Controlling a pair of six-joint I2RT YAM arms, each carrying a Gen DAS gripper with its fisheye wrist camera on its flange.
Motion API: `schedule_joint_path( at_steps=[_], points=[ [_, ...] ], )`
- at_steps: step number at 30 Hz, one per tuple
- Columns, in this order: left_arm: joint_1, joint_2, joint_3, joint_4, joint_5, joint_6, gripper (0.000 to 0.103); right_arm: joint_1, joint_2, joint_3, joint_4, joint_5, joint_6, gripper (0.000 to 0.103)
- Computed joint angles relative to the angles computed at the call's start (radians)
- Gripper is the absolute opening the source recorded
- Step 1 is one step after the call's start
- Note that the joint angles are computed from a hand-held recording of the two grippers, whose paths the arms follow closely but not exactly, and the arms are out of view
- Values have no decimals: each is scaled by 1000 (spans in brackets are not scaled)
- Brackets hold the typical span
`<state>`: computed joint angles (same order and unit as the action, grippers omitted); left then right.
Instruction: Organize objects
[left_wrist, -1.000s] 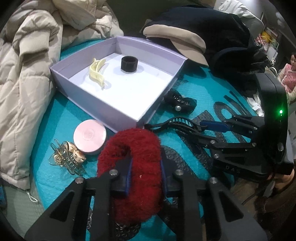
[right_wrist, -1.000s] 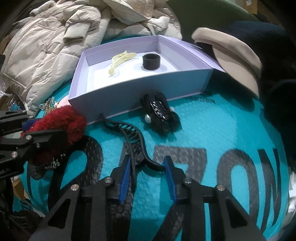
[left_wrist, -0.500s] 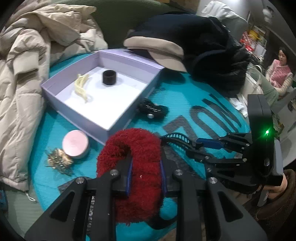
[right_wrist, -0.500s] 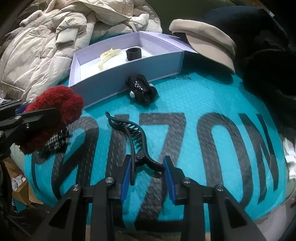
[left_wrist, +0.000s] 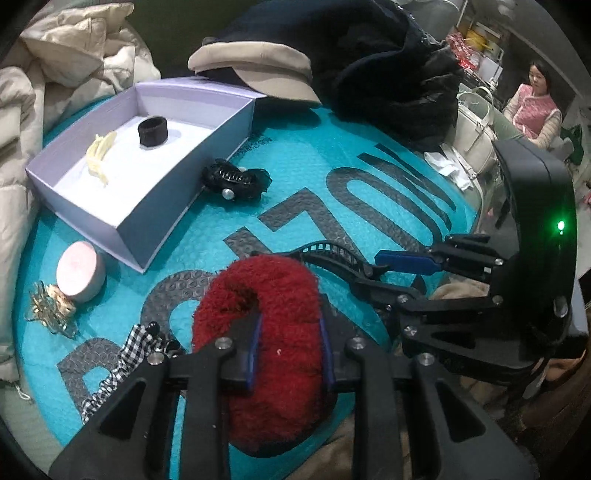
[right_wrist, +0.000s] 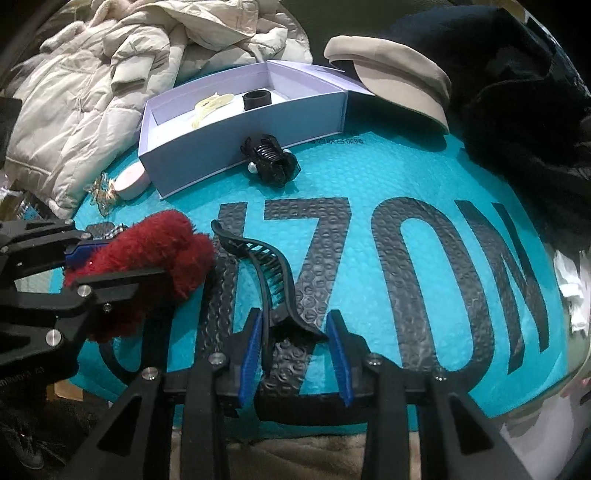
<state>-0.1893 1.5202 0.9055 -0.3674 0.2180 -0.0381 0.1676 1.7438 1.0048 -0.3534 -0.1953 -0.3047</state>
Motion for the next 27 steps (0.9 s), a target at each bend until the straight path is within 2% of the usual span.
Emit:
schedule_joint_path(
  at_steps=[7, 8, 9, 11, 22, 27],
  points=[
    [19, -25, -10, -11, -11, 7, 33, 11, 13, 11, 9, -3, -12, 46],
    [26, -40, -15, -13, -11, 9, 46, 12, 16, 14, 9, -5, -14, 46],
    [31, -55, -21, -12, -11, 11, 64, 14, 21, 18, 10, -5, -15, 47],
    [44, -90, -52, 21, -7, 16, 74, 17, 29, 24, 14, 2, -16, 47],
    [46, 1, -37, 31, 8, 15, 74, 16, 49, 25, 37, 5, -35, 48],
    [1, 38, -24, 38, -51, 25, 74, 18, 48, 14, 59, 5, -27, 48]
  ],
)
